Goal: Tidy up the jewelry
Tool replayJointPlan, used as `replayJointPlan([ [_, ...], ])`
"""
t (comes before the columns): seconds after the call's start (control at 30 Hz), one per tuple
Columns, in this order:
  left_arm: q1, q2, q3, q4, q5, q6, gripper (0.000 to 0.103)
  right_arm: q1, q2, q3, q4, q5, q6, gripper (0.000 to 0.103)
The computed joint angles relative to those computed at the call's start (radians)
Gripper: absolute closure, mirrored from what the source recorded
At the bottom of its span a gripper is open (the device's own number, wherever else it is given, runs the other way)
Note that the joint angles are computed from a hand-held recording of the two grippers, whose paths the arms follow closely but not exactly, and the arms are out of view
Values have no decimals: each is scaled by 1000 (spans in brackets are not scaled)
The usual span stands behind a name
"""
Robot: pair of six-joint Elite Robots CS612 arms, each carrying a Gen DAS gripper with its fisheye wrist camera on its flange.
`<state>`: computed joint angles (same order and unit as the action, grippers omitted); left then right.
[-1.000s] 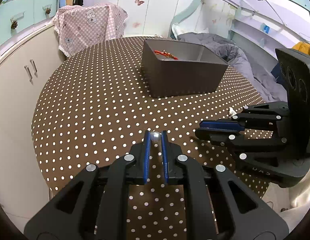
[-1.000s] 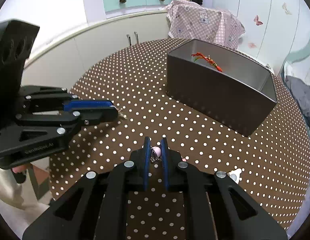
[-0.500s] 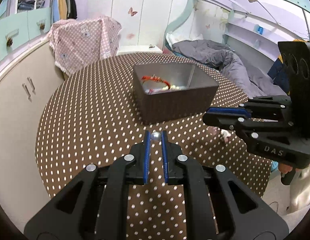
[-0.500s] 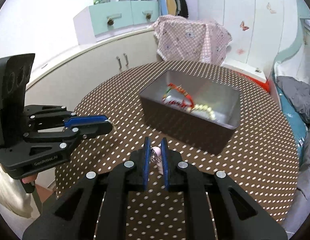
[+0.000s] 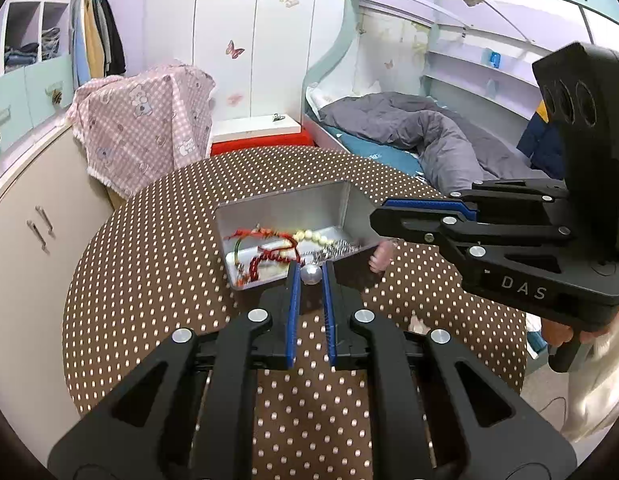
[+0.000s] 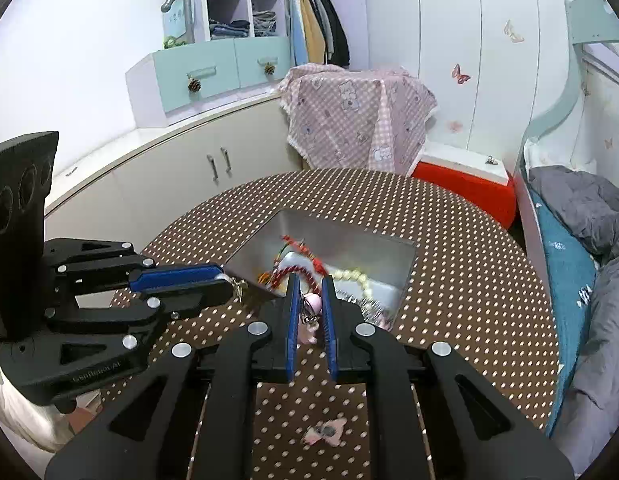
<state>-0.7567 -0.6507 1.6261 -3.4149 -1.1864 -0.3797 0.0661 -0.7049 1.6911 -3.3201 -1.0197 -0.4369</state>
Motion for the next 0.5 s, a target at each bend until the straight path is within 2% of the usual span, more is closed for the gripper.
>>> replayJointPlan([
  [0.27,10,14,-46,22,-9,12,92,-2,17,-42,17,-3,30,93],
  [0.5,15,23,-76,76,18,-16,91,-4,27,-64,31,-10,53,93],
])
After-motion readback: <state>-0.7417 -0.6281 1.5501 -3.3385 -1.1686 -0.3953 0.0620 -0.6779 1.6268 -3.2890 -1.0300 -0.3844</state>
